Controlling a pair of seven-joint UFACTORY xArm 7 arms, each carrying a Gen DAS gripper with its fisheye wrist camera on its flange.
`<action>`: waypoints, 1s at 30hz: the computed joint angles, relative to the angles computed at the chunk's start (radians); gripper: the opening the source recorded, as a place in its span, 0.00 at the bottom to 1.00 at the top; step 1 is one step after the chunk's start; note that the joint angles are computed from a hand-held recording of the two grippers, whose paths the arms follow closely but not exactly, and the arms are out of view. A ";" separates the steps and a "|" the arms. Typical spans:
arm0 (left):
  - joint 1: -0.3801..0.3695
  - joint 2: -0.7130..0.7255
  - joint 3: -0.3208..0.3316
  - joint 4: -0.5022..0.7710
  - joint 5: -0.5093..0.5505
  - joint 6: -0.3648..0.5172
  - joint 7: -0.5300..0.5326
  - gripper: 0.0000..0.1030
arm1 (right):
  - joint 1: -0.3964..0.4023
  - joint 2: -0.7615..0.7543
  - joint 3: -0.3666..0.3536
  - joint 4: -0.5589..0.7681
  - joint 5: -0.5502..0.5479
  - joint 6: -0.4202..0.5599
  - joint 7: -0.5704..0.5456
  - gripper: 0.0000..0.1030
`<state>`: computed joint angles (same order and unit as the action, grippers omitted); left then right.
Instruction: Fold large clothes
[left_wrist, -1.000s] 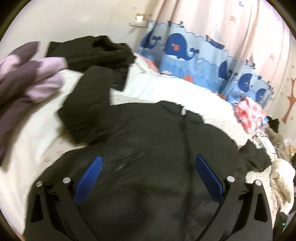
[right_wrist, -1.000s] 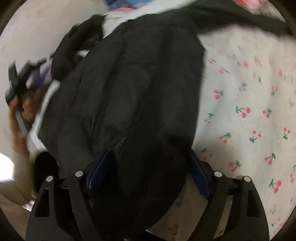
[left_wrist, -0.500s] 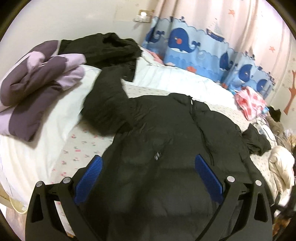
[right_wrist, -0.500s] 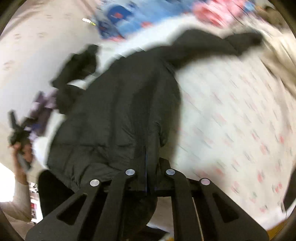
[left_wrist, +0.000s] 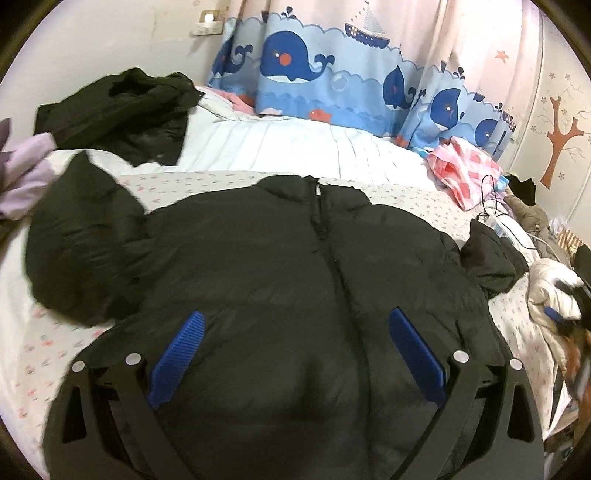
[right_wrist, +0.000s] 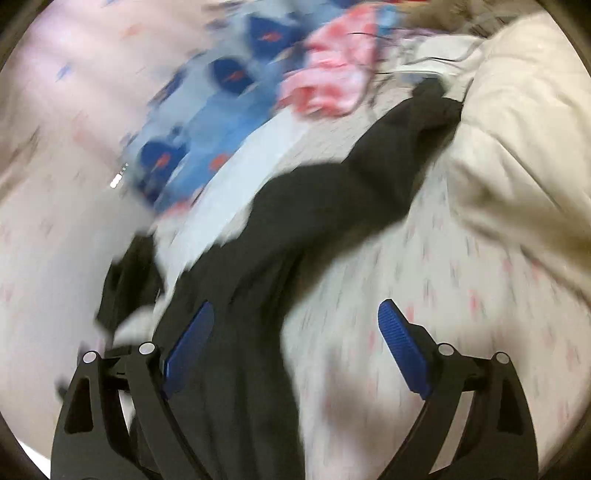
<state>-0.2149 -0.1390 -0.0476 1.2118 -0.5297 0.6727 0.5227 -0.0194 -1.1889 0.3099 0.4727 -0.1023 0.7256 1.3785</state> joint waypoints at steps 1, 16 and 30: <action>-0.006 0.026 -0.006 0.017 -0.006 -0.010 -0.004 0.93 | -0.060 0.044 0.000 0.024 -0.035 0.024 -0.007 0.84; 0.039 0.201 -0.057 0.108 -0.111 -0.097 0.055 0.93 | -0.334 0.494 0.048 0.214 -0.448 -0.064 0.287 0.03; 0.074 0.214 -0.051 0.140 -0.051 -0.040 -0.026 0.93 | -0.318 0.105 -0.094 0.038 -0.397 0.138 0.194 0.03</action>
<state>-0.1409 0.0755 -0.0989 1.3515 -0.5810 0.6328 0.4963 -0.3372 -1.0842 0.2160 0.5105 -0.4997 0.8639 1.5728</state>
